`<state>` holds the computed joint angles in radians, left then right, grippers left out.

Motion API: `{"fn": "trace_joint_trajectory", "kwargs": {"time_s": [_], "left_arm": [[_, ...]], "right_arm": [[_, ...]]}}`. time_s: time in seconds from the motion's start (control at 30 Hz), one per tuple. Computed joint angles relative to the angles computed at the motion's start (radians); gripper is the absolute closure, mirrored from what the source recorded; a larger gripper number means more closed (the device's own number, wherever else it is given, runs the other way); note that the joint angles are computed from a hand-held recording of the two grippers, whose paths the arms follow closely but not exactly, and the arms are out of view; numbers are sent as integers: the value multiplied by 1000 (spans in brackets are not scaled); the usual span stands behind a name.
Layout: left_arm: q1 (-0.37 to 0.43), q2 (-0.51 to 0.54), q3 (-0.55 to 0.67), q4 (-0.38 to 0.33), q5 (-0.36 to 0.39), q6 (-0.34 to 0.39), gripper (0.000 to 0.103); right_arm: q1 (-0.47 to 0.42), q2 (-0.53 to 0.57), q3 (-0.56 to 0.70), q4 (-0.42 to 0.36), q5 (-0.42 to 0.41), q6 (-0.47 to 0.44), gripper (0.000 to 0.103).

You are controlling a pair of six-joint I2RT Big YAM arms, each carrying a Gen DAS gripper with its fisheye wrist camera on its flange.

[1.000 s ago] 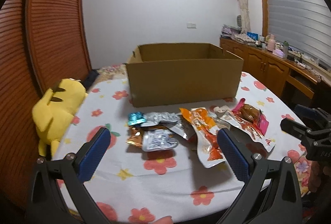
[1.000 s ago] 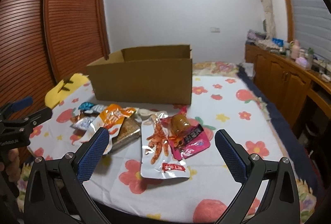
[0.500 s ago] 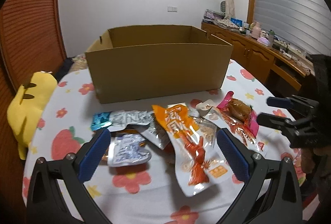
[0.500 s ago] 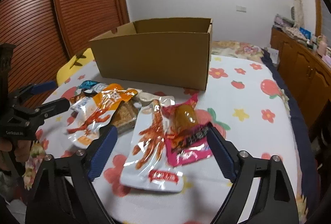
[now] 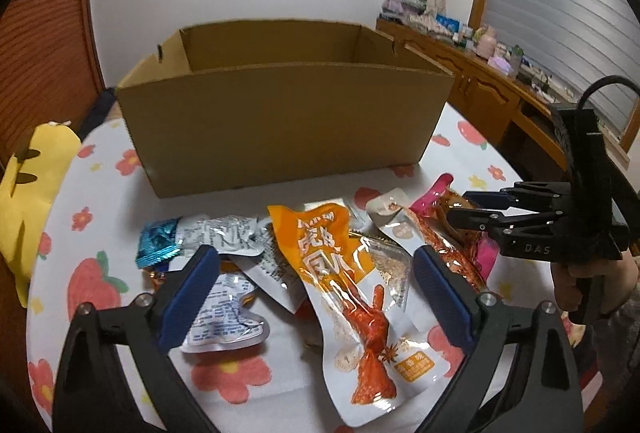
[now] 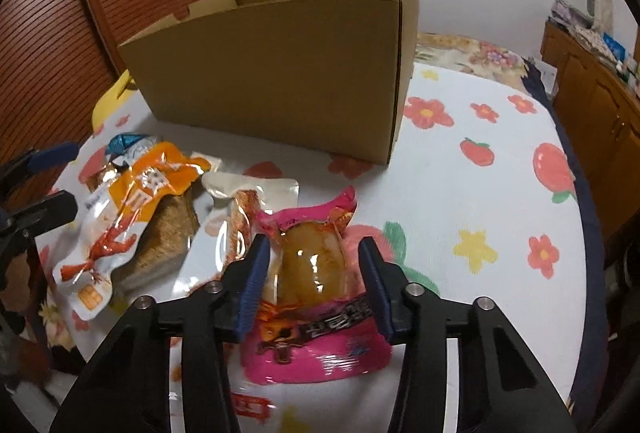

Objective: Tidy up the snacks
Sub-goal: 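Grasp the orange chicken-feet pouch with the left tool while the right tool grasps the pink egg pouch, then lift both pouches and carry them over the cardboard box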

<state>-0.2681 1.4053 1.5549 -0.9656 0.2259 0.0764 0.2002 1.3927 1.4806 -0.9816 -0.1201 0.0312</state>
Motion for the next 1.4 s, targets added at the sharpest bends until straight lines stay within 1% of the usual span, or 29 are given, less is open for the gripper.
{"fn": "trace_joint_trajectory", "kwargs": {"time_s": [0.1,0.13,0.17,0.23,0.3,0.37,0.47,0.53,0.63,0.7,0.77,0.83,0.97,1.03,1.17,1.27,1.33,1.4], "left_arm": [[-7,34,39,-51,-5,15,10],[-9,45,53,-70,-3,19,13],[-12,64,76,-103,-2,26,17],[-16,86,102,-136,-8,32,23],[-26,106,125,-161,-30,36,23],[-33,124,146,-185,-39,41,23],[-45,161,183,-229,-60,40,23],[-50,174,196,-242,-65,43,24],[-56,189,208,-255,-83,45,37],[-53,182,198,-238,-79,50,40],[-47,169,186,-217,-70,61,47],[-41,160,180,-206,-54,66,51],[-38,142,158,-188,-46,96,54],[-28,127,138,-164,-33,99,55],[-6,117,129,-147,9,80,55],[14,105,124,-137,43,59,55],[23,92,110,-121,59,51,55],[26,73,86,-89,61,44,55]], "right_arm": [[-22,6,2,-7,-52,-6,59],[-30,6,-2,-2,-67,-3,55],[-36,5,-7,3,-82,5,52],[-48,5,-20,21,-106,12,50],[-58,-4,-45,58,-132,20,48],[-73,-13,-63,81,-164,35,49],[-72,-13,-63,81,-158,33,49],[-68,-13,-61,79,-149,29,49],[-66,-13,-61,82,-150,34,49],[-64,-13,-63,86,-148,35,49],[-63,-13,-63,87,-145,35,49],[-63,-11,-62,88,-144,35,49],[-61,-12,-62,88,-138,33,49],[-56,-11,-60,87,-128,30,49],[-47,-10,-58,84,-104,20,49],[-47,-9,-56,81,-101,17,48],[-44,-6,-50,75,-93,10,48],[-32,-1,-38,65,-66,-15,48]]}}
